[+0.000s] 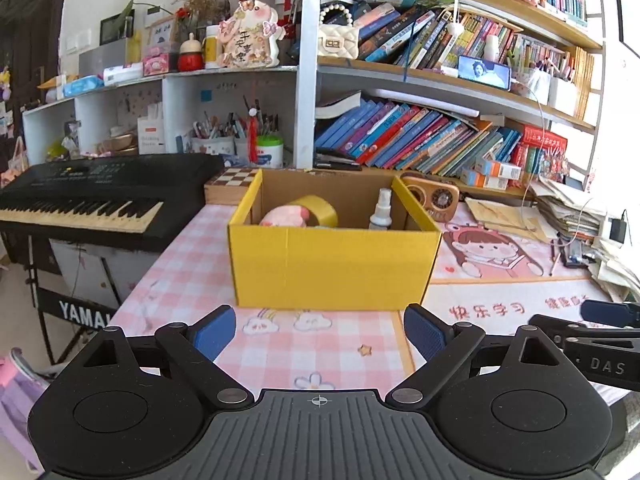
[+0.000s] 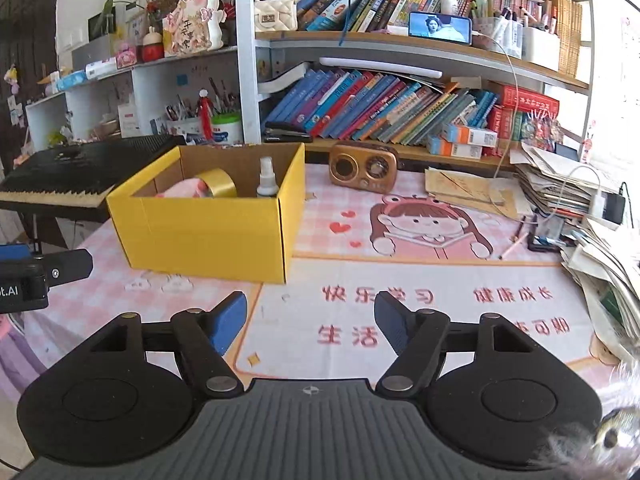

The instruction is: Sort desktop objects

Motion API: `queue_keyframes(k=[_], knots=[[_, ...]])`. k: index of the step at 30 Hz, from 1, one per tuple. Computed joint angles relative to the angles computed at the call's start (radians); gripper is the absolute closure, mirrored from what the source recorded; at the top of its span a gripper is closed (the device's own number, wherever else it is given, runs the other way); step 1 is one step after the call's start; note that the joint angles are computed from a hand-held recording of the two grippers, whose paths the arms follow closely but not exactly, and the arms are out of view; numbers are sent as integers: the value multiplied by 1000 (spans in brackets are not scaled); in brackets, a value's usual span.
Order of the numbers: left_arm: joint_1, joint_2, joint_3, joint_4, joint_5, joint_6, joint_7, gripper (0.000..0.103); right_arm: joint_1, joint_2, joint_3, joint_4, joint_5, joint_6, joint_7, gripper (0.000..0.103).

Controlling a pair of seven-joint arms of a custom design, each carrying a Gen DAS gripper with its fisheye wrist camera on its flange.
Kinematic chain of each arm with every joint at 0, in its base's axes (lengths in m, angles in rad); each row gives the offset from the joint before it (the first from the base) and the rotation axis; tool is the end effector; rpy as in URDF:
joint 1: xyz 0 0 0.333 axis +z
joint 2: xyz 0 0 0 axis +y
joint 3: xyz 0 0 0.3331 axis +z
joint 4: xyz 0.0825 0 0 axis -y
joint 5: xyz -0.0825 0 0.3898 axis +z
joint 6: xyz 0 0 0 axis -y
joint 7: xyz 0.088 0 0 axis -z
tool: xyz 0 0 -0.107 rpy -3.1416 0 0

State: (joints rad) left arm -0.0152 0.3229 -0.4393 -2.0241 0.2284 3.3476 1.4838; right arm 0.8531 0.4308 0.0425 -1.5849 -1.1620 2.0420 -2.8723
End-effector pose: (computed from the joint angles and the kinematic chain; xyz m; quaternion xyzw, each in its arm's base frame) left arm 0.5880 -0.2834 0.4440 -0.4352 0.7515 -0.4407 0.2274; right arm 0.4847 0.5168 0.4327 -0.4881 0.7256 -0.3982 0.2770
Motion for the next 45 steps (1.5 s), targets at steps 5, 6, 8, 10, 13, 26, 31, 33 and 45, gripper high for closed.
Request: queue_keyframes(k=[5, 6, 8, 10, 13, 26, 31, 33, 45], knots=[[-65, -28, 68, -37, -25, 12, 2, 10, 10, -4, 8, -17, 11, -14, 14, 33], [-73, -32, 75, -43, -27, 15, 3, 10, 11, -6, 9, -20, 10, -16, 15, 31], [-93, -39, 93, -54, -34, 18, 3, 10, 16, -11, 11, -27, 8, -28, 17, 28], [-119, -44, 114, -62, -46, 19, 3, 10, 19, -16, 14, -36, 7, -41, 21, 25], [-181, -54, 166, -75, -72, 19, 19, 10, 19, -27, 22, -55, 16, -57, 40, 19], [-302, -78, 262, -91, -142, -9, 72, 1, 5, -58, 48, -104, 32, -75, 76, 4], [-328, -81, 282, -94, -164, -16, 85, 0, -3, -62, 53, -111, 43, -73, 71, 2], [-359, -83, 312, -94, -178, -23, 93, 0, -5, -63, 54, -113, 46, -69, 66, 2], [-341, -88, 295, -93, -165, -64, 80, 0, -5, -58, 54, -106, 55, -64, 54, 0]])
